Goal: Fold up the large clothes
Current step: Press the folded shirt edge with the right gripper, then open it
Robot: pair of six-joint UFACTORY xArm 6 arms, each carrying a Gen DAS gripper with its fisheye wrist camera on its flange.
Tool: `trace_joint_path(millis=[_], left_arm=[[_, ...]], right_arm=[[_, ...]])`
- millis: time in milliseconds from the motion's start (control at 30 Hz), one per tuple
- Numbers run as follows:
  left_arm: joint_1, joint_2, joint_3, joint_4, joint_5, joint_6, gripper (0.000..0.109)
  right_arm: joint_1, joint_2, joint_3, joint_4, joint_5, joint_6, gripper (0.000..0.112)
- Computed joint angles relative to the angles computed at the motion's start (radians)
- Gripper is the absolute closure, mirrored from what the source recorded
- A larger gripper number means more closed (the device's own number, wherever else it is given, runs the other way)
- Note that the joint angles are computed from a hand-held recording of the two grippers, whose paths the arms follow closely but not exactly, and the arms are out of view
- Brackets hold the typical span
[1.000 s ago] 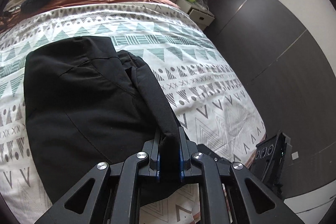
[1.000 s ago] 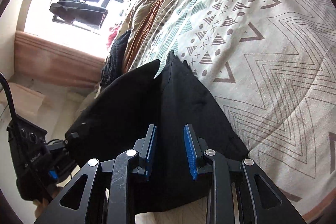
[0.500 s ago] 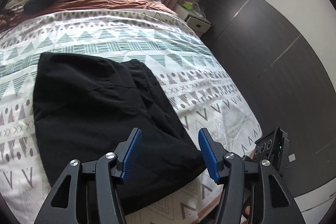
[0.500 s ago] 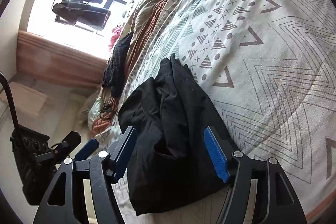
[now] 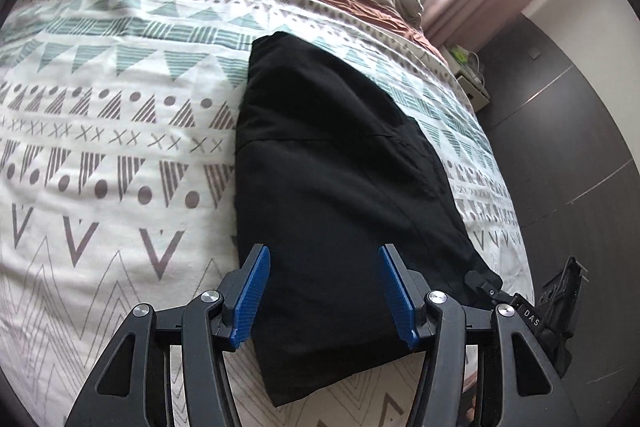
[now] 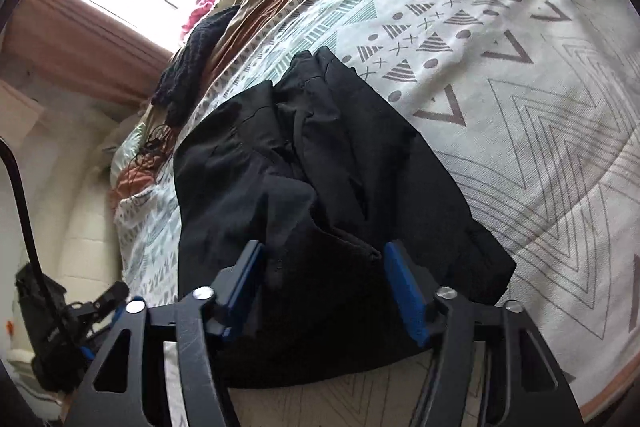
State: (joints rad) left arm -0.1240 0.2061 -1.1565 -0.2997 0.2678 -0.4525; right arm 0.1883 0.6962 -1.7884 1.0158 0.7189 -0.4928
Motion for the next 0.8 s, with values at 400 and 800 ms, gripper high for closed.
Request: trace_joint_path(millis=[400, 800], left_arm=[[-0.020, -0.012, 0.081, -0.200, -0.058, 0.125, 0.051], [-0.069, 0.107, -0.039, -0.421, -0.028, 0.331, 0.051]], right_arm=[[-0.013, -0.108, 0.146, 0.219, -0.071, -0.158, 0.100], [-0.076, -0.088, 0.158, 0.240, -0.039, -0.066, 0.101]])
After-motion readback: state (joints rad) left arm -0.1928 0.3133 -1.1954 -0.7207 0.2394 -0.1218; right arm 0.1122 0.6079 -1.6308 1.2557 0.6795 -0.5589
